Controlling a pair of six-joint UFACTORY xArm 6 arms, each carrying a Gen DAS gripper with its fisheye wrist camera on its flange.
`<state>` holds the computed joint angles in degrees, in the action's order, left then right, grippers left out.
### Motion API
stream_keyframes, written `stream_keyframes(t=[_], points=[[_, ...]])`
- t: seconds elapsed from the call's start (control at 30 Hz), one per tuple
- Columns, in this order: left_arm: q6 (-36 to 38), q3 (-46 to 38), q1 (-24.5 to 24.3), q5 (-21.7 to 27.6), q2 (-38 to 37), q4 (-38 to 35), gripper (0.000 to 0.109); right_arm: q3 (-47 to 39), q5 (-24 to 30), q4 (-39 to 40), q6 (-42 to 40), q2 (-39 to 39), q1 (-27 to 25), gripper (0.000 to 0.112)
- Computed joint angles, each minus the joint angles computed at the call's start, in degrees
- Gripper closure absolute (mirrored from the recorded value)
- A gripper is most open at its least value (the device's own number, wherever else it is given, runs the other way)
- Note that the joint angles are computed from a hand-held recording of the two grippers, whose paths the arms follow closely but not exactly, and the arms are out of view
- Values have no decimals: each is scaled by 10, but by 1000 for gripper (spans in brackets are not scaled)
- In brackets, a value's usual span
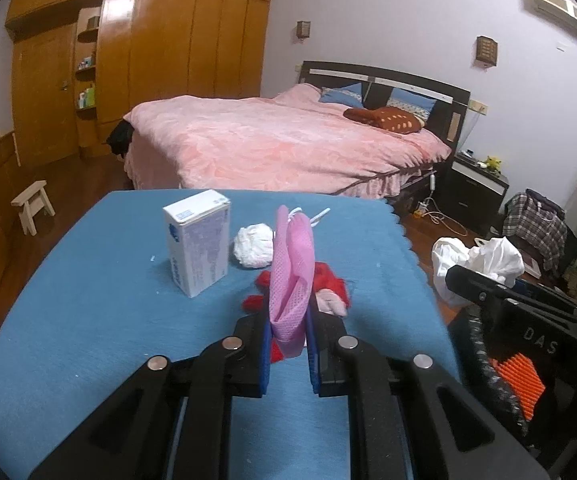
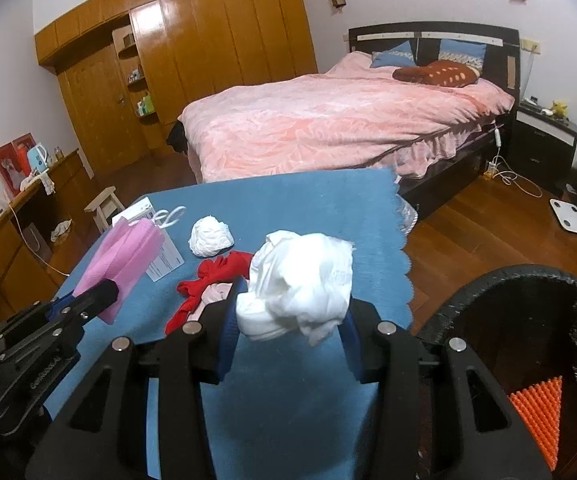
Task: Collect trash
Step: 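Carry the pink bag and white tissues over the bin and open both grippers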
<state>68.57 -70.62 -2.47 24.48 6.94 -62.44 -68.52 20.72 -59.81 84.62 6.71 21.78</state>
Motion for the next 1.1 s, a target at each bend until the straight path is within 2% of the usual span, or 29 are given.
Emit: stream_keyframes(t=[0.47,1.1], points=[[46,63,-31,42,-81,-34,94,150,55,-72,79,-176,5,70],[67,132,-110,79,-167,-39,94,315,155,-41,82,-370,1,70]])
